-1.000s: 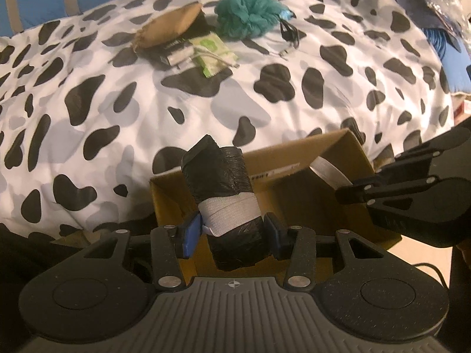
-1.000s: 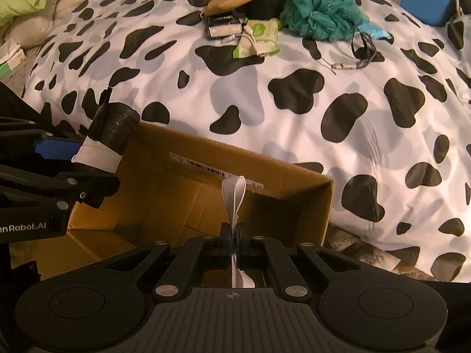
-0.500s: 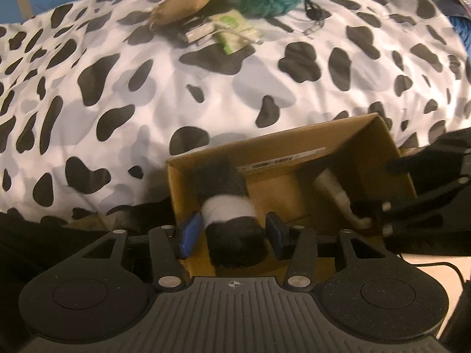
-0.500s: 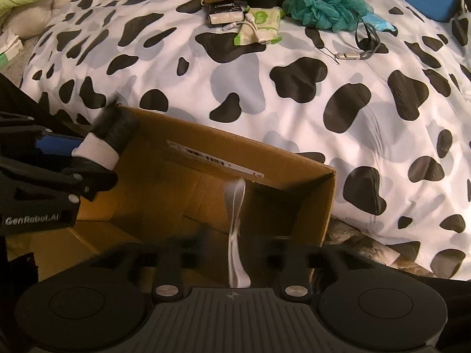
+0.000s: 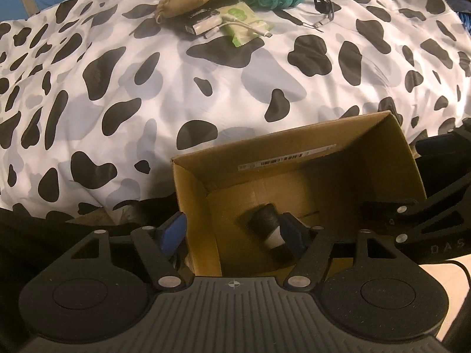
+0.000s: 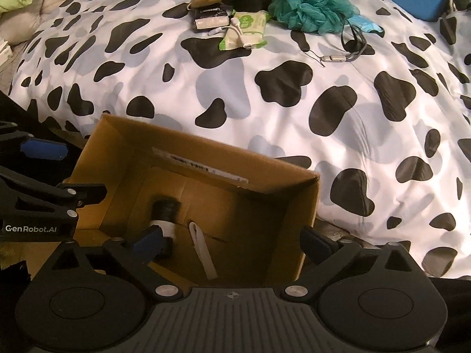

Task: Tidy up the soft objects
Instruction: 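Withdraw the left gripper from the box back toward the duvet items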

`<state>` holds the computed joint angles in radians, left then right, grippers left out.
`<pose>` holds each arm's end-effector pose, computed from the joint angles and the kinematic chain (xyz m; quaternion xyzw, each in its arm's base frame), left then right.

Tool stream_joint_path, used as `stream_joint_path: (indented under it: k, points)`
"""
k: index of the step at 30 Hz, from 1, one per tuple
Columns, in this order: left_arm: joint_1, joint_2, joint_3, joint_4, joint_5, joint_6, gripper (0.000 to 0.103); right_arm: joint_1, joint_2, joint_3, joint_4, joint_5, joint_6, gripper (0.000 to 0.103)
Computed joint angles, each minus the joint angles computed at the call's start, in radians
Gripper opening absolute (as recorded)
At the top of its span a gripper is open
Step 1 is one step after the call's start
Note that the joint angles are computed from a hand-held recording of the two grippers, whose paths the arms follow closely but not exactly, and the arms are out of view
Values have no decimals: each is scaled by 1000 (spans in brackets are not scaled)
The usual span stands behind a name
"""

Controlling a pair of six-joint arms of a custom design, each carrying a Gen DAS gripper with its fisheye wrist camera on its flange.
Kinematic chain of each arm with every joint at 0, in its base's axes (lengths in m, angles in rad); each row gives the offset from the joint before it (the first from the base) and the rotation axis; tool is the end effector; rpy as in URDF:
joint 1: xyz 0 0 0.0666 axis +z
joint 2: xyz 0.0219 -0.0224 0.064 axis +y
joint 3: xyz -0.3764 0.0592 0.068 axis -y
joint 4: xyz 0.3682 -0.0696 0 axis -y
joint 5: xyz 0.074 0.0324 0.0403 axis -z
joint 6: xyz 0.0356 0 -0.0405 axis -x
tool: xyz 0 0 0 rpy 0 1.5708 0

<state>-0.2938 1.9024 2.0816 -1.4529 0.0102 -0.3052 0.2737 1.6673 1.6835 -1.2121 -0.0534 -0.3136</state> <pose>0.5769 -0.1753 0.4251 0.2925 0.9447 -0.0042 0.1480 0.5137 0.1458 0.4026 0.0146 0.9820 0.0790 0.1707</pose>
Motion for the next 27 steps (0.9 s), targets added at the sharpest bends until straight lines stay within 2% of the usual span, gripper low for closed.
stream_joint_path:
  k: [17, 27]
  points:
    - [1, -2, -1, 8, 9, 6, 69, -4, 4, 7, -9, 24, -20, 103]
    - [18, -6, 8, 38, 76, 50, 69, -12, -16, -10, 26, 81, -68, 103]
